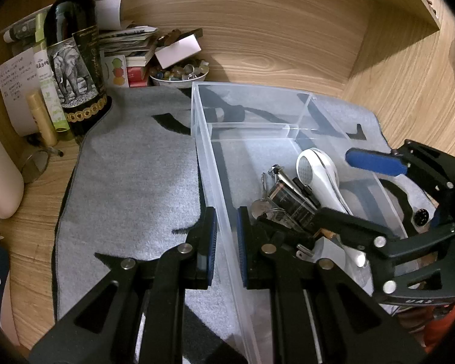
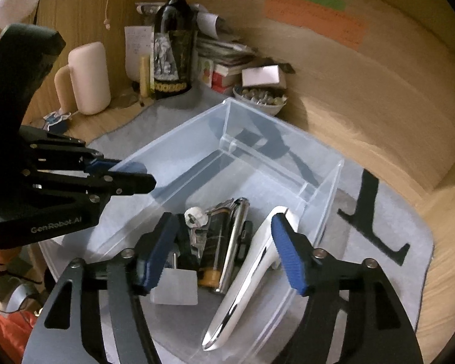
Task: Organize rigid objects
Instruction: 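Carry the black adapter with the right gripper and release it into the box, then move the right gripper to the black round cap and grasp it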
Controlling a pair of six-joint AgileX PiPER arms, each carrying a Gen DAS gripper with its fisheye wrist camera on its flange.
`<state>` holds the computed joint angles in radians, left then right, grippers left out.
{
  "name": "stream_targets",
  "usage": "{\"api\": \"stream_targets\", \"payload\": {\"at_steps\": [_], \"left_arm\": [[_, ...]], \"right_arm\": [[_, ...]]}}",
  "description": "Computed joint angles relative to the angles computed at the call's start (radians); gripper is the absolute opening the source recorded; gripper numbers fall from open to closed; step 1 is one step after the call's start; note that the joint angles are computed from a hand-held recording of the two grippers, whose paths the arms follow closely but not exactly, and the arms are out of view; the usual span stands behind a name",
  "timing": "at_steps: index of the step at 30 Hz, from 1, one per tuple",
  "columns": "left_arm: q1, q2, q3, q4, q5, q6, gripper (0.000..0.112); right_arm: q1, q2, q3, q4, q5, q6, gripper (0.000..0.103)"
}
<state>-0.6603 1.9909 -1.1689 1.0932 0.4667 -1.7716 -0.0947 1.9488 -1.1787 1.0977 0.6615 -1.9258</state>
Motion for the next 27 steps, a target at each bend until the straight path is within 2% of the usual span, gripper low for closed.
{"api": "stream_targets", "payload": {"at_steps": [7,16,19,27], "left_arm": [[0.000,0.000,-0.001,-0.002,0.001,0.002,0.012],[0.001,-0.001,0.002,0.005,-0.002,-0.001,0.013],[0.002,-0.001,0.001,0.003,-0.003,0.003,0.012],[0.001,-0.001,-0.001,-0.002,0.002,0.006,0.012]], "right_arm": [[-0.037,-0.027,0.010,0.071,0.015,-0.035,0.063],[-0.158,-0.051,-0.016,0.147,0.048,-0.016,0.065],[-0.210,-0.046,-0.025,0.175,0.033,-0.021,0.069],[-0.330,0.014,-0.096,0.152,-0.019,0.057,0.069]]}}
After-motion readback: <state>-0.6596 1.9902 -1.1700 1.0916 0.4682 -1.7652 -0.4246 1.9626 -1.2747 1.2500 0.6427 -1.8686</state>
